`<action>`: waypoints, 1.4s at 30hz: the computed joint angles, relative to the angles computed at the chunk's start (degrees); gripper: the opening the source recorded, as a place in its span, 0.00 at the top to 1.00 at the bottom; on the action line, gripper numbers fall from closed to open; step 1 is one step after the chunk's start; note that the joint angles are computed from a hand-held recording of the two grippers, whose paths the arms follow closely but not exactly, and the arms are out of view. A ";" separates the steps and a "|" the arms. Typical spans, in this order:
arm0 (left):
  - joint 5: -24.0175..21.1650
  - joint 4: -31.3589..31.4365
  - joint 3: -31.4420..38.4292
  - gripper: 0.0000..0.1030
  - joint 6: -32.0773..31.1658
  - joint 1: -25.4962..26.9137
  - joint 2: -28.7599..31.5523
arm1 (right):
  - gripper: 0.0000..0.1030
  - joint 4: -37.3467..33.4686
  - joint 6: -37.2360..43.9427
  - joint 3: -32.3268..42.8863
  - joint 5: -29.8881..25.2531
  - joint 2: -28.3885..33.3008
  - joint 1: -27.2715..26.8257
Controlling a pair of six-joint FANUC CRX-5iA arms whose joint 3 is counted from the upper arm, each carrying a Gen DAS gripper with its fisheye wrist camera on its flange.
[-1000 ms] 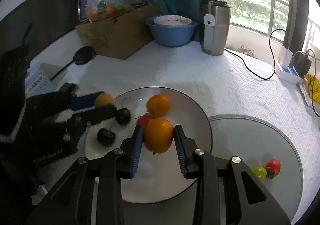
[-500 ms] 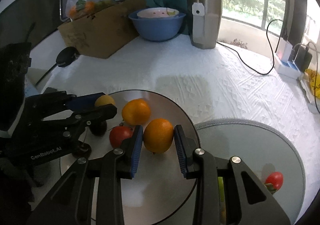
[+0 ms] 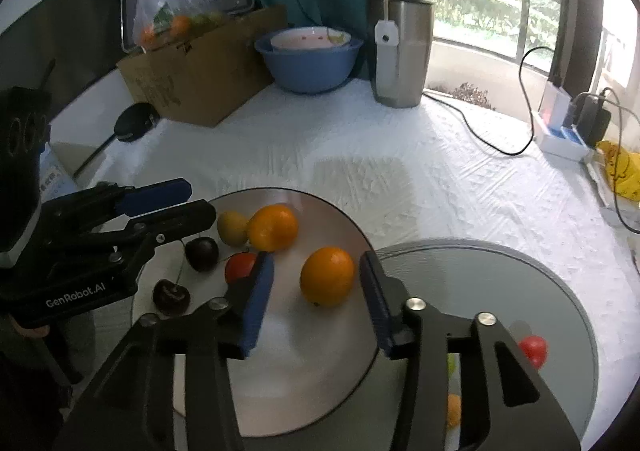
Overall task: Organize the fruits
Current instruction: 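Open the left gripper over the plate while the right gripper releases the orange beside it, then move the left tool to another brown fruit while the right tool approaches a red tomato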
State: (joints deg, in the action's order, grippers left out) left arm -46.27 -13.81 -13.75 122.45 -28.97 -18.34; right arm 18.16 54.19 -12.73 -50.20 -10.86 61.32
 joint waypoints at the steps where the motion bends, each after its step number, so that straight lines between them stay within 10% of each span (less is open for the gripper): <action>1: -0.55 -1.22 0.63 0.58 1.08 -0.89 0.00 | 0.48 0.28 -0.32 -0.23 0.01 -0.49 0.11; 12: -5.79 -11.85 7.06 0.53 9.56 -10.19 0.60 | 0.43 6.32 -5.83 -4.43 -0.83 -7.90 2.16; 17: -7.02 -14.36 9.87 0.20 11.10 -13.84 1.55 | 0.43 9.09 -8.34 -6.33 -1.58 -11.34 3.15; 42: -3.94 -9.11 19.30 0.18 4.85 -18.20 12.57 | 0.43 12.18 -10.96 -11.83 -6.08 -21.33 -2.17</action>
